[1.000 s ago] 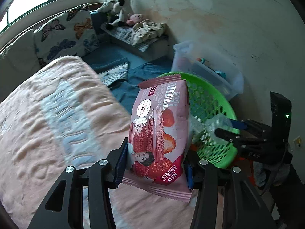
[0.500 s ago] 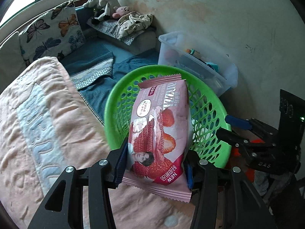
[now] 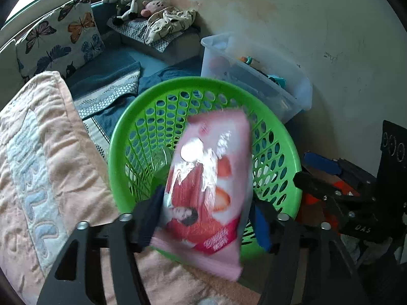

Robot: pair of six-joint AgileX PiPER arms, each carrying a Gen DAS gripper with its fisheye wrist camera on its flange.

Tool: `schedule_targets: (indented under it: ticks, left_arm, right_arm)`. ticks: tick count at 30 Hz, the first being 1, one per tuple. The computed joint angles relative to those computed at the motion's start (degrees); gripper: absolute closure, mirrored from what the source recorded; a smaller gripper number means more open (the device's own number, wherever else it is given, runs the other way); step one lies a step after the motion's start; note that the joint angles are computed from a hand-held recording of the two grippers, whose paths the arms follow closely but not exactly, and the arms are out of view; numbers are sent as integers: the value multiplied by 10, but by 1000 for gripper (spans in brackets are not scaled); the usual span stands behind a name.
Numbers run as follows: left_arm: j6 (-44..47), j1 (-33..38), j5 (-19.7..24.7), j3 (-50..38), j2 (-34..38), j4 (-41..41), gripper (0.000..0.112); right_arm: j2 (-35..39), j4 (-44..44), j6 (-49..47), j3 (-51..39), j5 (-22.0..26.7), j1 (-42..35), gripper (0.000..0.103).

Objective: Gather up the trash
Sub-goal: 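Open the left gripper to drop the pink wrapper into the basket, then move both grippers back over the bed toward the clear plastic lids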

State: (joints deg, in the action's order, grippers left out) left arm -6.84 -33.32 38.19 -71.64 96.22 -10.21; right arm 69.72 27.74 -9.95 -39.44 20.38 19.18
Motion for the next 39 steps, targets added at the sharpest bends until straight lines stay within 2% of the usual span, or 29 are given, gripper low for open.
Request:
schedule_targets:
  ticks: [3, 10, 20, 24, 33, 39]
  left_arm:
    - [3, 1, -9, 14, -6, -10, 42]
    - [-8, 6, -29, 67, -51, -5, 42]
    - [-62, 37, -57, 192, -177, 29, 41]
    - [-127, 35, -61, 248, -242, 91, 38]
    - [-218, 54, -35, 342, -373, 188, 35]
    - [-199, 108, 6, 387, -473, 206, 35]
  right_arm:
    - [-3, -10, 12, 0, 0, 5, 37]
    - [-13, -20, 28, 2, 2, 19, 37]
    - [-20, -106, 134, -8, -2, 84, 37]
    - [-14, -130, 163, -14, -6, 110, 37]
    - [10, -198, 247, -36, -14, 178, 37]
    - [29, -232, 290, -53, -16, 217, 37]
